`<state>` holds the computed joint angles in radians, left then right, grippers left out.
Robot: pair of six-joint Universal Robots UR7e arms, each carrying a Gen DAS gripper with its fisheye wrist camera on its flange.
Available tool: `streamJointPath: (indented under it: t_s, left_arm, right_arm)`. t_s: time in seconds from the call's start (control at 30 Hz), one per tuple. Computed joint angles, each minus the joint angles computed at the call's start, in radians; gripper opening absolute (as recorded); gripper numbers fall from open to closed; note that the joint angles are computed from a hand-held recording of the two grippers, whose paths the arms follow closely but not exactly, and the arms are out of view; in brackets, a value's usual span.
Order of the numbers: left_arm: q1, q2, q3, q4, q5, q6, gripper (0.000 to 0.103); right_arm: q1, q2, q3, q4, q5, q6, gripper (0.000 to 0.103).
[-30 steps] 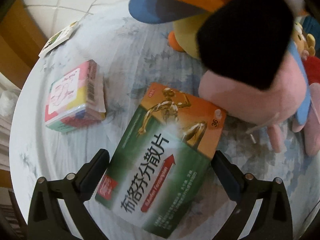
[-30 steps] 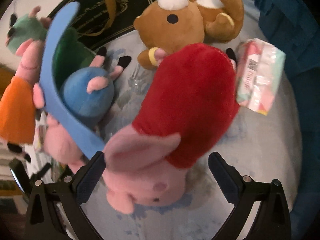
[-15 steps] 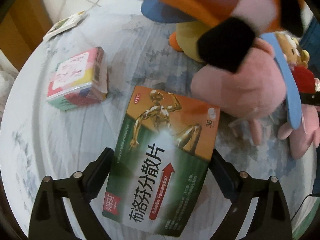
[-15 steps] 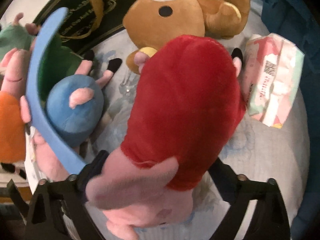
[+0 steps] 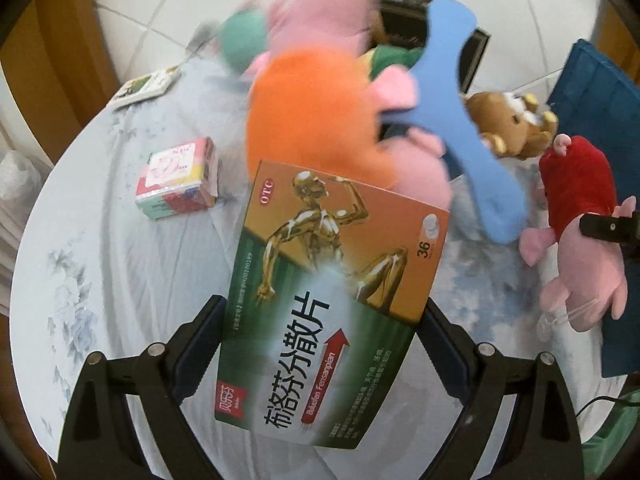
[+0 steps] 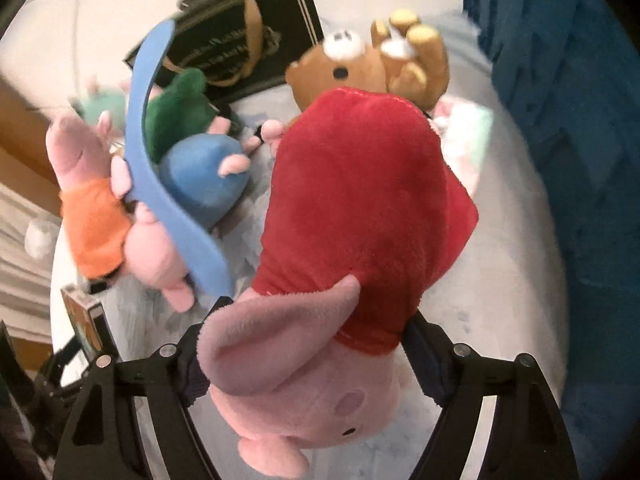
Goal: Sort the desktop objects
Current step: 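Grasp the green-orange medicine box with the left tool while the right grasps the pink pig plush, then carry the medicine box and pig plush with both tools over the crate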
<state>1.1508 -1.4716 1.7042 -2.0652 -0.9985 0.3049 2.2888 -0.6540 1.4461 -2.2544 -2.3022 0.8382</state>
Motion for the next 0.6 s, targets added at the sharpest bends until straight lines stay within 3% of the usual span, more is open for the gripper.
streamJointPath:
  t_s: [0.27, 0.6]
  left_arm:
    - [-0.074, -0.081, 0.046, -0.043, -0.050, 0.045, 0.094]
    - [-0.237, -0.175, 0.105, -0.084, -0.113, 0.055, 0.094]
  right_arm:
    - [0.080, -0.060, 0.075, -0.073, -0.077, -0.048, 0.081]
    - [0.196, -0.107, 0.085, -0.085, -0.234, -0.080, 0.081]
